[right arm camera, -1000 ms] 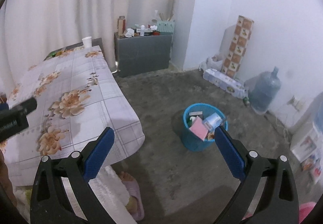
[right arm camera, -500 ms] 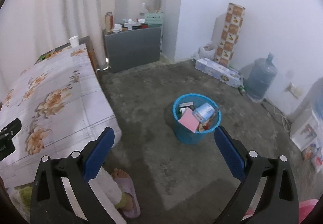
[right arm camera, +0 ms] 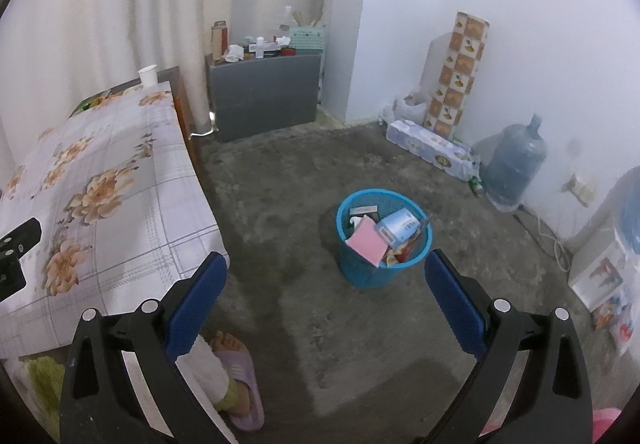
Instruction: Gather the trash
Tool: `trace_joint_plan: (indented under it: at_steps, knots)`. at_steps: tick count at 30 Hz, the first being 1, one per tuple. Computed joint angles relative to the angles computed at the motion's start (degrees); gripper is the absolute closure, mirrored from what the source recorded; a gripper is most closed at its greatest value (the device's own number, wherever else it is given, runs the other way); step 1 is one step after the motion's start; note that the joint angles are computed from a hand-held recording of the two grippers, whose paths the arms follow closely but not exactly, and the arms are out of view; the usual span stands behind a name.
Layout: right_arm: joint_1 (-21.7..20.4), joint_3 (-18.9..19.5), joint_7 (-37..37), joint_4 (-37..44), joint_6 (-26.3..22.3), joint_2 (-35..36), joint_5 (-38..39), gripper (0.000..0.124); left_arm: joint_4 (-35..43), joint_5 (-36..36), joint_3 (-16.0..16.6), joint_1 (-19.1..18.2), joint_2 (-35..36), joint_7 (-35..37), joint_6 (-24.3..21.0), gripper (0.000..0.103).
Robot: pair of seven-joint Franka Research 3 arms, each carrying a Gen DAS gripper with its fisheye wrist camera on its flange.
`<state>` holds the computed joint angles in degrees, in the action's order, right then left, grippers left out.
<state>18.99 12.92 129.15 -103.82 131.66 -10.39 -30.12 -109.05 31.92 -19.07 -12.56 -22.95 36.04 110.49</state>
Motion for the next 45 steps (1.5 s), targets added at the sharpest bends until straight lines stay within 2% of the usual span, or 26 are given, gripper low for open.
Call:
trace_joint_plan:
  at_steps: [15, 45]
  knots:
    - [-0.21, -0.04, -3.34, -1.24, 2.48, -0.97, 1.69, 0.029, -0.49, -0.13, -0.13, 0.06, -0.76, -1.73, -0.62, 0.006]
    - [-0.52, 0.25, -4.09, -0.77, 2.49, -0.62, 2.43, 0.029, -0.26, -0.55, -0.07, -0.09, -0.7, -2.0, -1.48, 0.006]
